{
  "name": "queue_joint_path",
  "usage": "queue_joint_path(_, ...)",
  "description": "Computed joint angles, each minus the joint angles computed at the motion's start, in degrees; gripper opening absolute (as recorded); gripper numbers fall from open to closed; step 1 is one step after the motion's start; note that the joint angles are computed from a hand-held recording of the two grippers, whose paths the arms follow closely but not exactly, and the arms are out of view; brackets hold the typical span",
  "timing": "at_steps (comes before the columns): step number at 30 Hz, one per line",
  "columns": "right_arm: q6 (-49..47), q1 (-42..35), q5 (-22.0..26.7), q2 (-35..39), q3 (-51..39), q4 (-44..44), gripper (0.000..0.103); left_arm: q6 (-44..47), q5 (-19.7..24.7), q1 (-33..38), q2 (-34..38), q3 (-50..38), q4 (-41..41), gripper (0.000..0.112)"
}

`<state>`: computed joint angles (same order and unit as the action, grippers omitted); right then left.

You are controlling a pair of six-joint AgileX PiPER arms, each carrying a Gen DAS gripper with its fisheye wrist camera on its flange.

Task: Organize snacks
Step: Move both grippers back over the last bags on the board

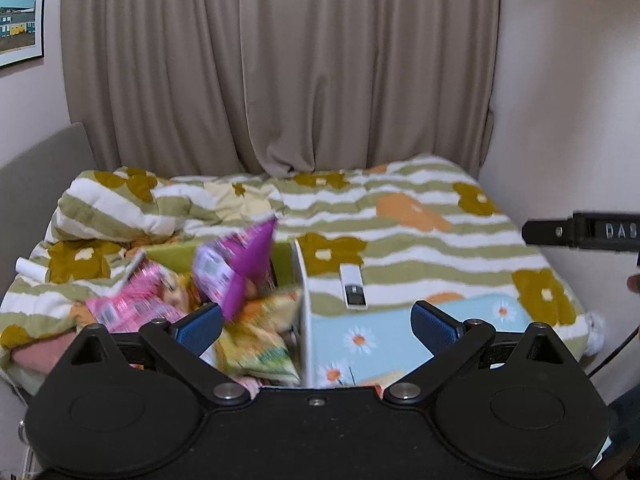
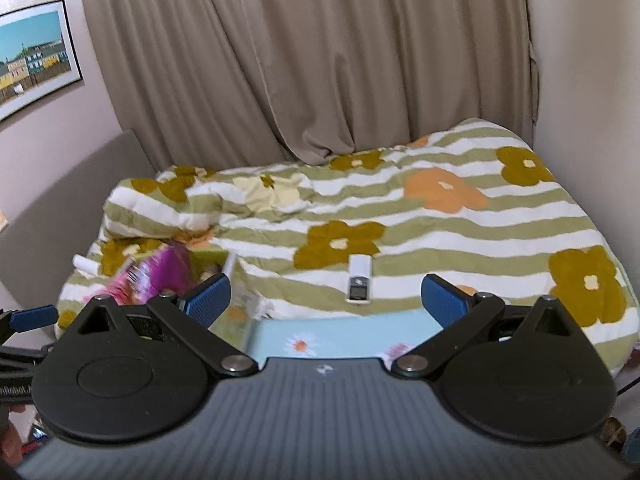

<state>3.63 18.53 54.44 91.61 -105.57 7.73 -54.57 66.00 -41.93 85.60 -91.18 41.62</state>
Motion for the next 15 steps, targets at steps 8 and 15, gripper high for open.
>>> queue_joint_path(8, -8.76, -7.04, -2.00, 2.81, 6.63, 8.67, 0.103, -9.84, 3.36, -7.89, 8.09, 2.41, 6.64, 0.102)
queue_joint_path(15, -12.12, -8.66, -5.20, 7.80, 11.79, 12.18, 0.103, -10.72, 2.80, -9.43, 17.55, 1.72, 7.44, 0.101)
